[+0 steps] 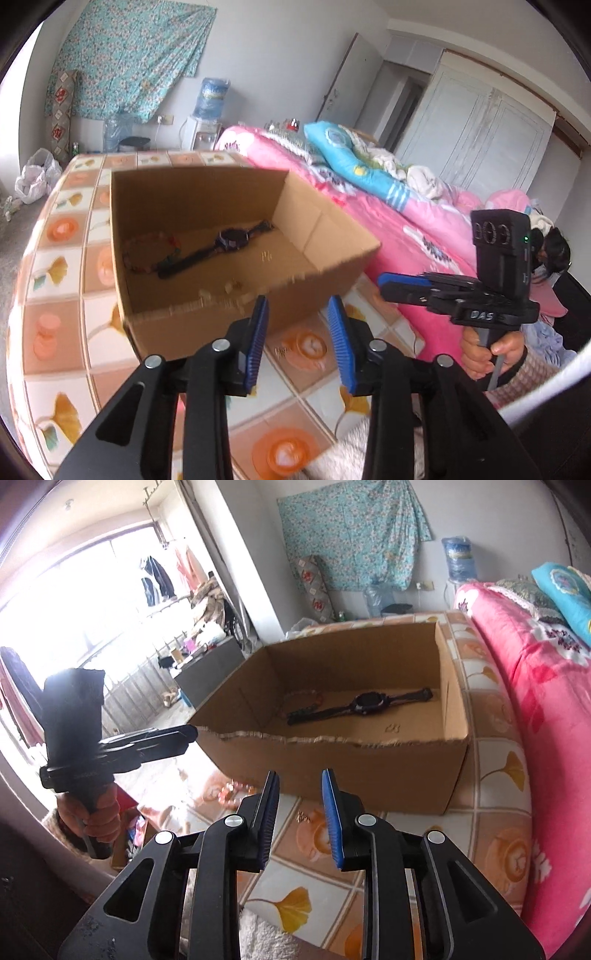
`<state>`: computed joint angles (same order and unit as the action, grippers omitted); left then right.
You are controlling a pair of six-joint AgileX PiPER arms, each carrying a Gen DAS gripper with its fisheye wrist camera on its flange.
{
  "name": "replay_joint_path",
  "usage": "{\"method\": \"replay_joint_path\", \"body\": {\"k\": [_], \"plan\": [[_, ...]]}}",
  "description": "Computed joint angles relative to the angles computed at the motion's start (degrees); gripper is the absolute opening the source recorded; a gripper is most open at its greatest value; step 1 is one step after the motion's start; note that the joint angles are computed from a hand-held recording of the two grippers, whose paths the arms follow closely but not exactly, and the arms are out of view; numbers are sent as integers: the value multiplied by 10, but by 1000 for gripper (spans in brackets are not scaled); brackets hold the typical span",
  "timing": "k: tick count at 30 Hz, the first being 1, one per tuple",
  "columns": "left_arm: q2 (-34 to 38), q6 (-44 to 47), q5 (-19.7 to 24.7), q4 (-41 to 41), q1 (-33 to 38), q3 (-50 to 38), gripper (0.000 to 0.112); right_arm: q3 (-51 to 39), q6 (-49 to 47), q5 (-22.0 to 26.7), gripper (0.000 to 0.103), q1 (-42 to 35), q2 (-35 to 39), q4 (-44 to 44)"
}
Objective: Organize jewelry
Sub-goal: 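Grasp the thin gold chain on the table with the right gripper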
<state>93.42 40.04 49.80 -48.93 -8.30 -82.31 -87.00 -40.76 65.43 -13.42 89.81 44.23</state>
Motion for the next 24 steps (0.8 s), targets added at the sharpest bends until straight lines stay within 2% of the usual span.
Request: {"method": "replay_joint_path", "body": {"k": [3,5,7,10,12,20,22,24], "plan": [[-7,-43,-28,56,-25,36,38,39,21,-47,24,57,-5,-63],[1,-97,-49,121,-54,49,38,58,42,-85,24,97,-1,-108],[12,-173,-76,221,-95,62,38,66,56,-108,24,120,8,-129],[32,-242,-87,306,-129,66,38,65,77,-140,24,148,28,-155],[41,-250,-82,305,-133,66,38,62,79,-154,24,158,39,-161],[27,-293,-129,340,-154,93,39,46,101,-187,23,202,77,-228],[26,-306,-135,360,-163,96,39,52,111,-206,16,220,71,-257],[27,-315,-141,375,-171,96,39,50,116,-204,4,227,70,-269]]}}
